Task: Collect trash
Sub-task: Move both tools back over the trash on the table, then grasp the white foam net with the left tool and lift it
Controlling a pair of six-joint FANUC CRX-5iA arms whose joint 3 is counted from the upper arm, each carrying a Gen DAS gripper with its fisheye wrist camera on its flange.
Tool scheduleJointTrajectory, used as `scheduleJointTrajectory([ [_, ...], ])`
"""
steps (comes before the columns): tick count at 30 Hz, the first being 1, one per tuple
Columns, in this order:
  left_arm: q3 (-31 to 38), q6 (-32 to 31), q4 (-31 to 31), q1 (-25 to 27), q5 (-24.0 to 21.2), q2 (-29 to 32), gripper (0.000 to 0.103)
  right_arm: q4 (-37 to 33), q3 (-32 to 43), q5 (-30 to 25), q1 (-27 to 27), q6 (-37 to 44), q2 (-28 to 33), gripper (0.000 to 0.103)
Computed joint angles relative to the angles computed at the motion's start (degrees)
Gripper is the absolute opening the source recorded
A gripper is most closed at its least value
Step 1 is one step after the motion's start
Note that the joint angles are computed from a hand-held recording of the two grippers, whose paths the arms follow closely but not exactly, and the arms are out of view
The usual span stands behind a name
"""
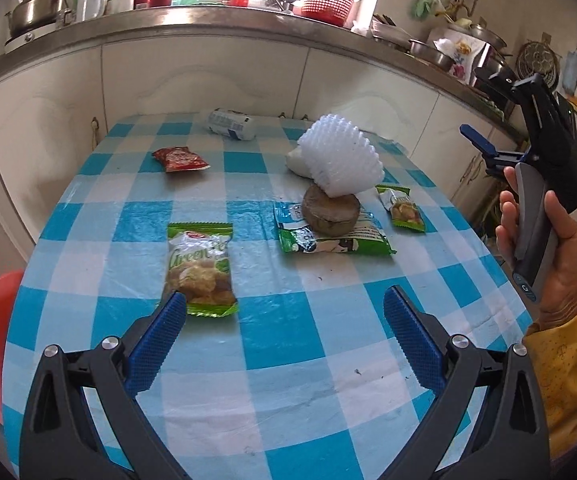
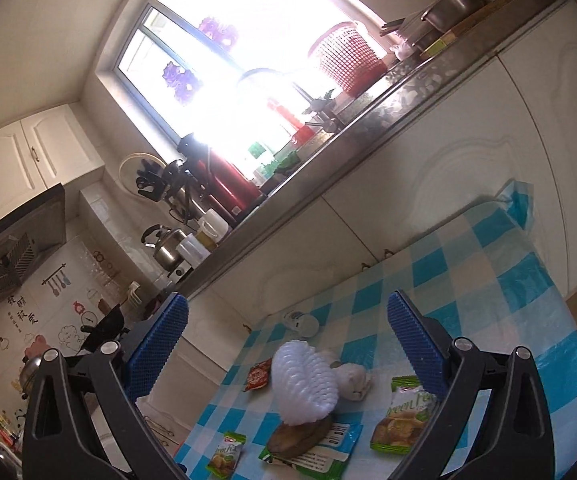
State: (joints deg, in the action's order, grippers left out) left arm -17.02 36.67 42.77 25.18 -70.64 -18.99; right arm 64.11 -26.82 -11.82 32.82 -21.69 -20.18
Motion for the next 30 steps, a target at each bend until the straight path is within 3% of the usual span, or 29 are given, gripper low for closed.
scheduleJointTrajectory([
  [9, 3.30, 5.00, -4.80, -7.64, 4.38, 2.86, 0.099, -37.63, 12.12, -19.42, 6.79, 32.75, 4.44, 0.099],
  [12, 3.99, 6.29, -5.82, -9.76, 5.90, 4.01, 0.099, -46.37, 18.17, -28.40, 6.87, 40.36, 7.51, 0.098],
  [14, 4.40, 6.59, -5.96, -10.81, 6.50, 4.73, 0.099, -50.26, 20.40, -31.54, 6.44, 42.81, 8.76, 0.099],
  [19, 6.17, 7.62, -6.28, -13.53, 8.31, 7.10, 0.099, -49.97, 22.90, -37.33, 7.30, 43.58, 10.22, 0.098],
  [25, 9.77, 11.11, -4.35, -16.53, 9.70, 10.83, 0.099, -48.82, 23.28, -38.57, 8.05, 43.79, 10.48, 0.098],
  [30, 14.55, 20.12, -7.30, -19.63, 10.96, 14.45, 0.099, -47.86, 23.03, -39.52, 8.00, 42.77, 10.50, 0.098],
])
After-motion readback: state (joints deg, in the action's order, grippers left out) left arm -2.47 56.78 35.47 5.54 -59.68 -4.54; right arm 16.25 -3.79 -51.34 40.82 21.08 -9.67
